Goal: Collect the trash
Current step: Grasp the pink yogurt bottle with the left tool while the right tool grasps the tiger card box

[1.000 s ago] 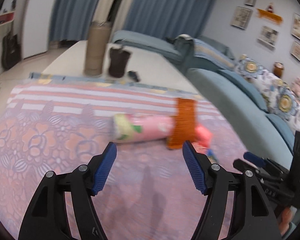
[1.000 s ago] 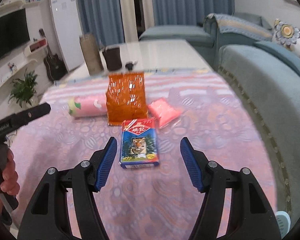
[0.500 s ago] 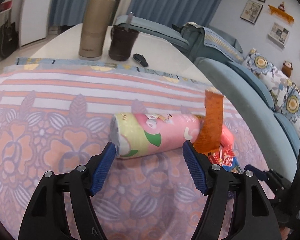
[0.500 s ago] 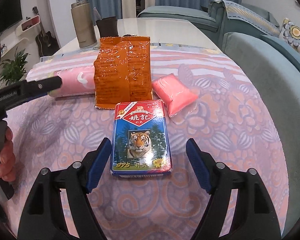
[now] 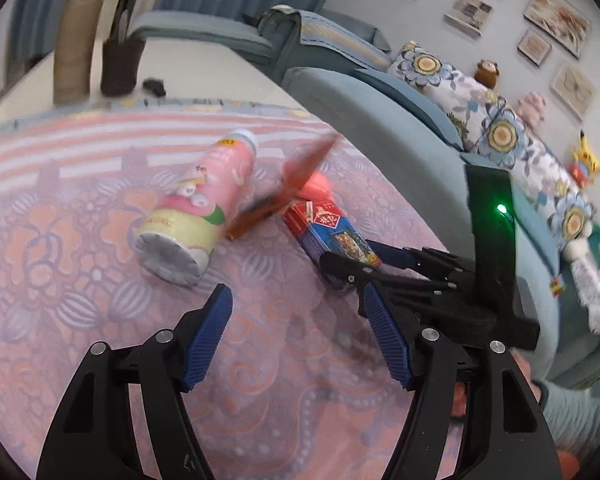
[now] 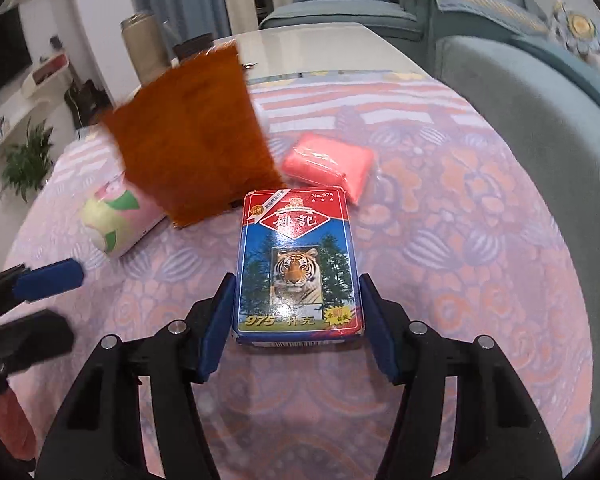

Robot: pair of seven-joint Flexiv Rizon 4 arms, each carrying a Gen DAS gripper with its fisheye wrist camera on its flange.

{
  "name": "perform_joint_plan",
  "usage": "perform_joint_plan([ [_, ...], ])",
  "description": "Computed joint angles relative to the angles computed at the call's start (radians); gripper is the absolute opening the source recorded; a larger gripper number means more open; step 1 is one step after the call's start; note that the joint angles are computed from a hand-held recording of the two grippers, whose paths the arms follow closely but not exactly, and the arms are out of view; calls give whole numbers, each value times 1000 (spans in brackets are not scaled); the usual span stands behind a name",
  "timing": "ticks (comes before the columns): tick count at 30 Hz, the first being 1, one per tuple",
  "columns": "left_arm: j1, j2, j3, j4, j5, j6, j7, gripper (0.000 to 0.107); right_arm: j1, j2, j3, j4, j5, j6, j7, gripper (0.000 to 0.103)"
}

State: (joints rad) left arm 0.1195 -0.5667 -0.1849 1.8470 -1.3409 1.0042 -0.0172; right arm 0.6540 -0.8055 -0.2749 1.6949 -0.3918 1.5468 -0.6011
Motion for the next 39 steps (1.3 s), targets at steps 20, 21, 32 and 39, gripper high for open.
perform_joint_plan([
  [20, -155, -267, 148, -334, 554, 279, -518, 51, 4, 4, -3, 11, 14, 14, -15, 56],
  [21, -147, -248, 132, -300, 561, 303, -510, 50, -2, 8, 4, 18, 18, 18, -17, 56],
  [32, 277, 61, -380, 254, 243, 534, -257, 49, 210, 192, -164, 398, 87, 135, -51, 56],
  [39, 279, 196, -364, 396, 88, 417, -188, 48, 417, 240, -312, 555, 203, 177, -107, 57],
])
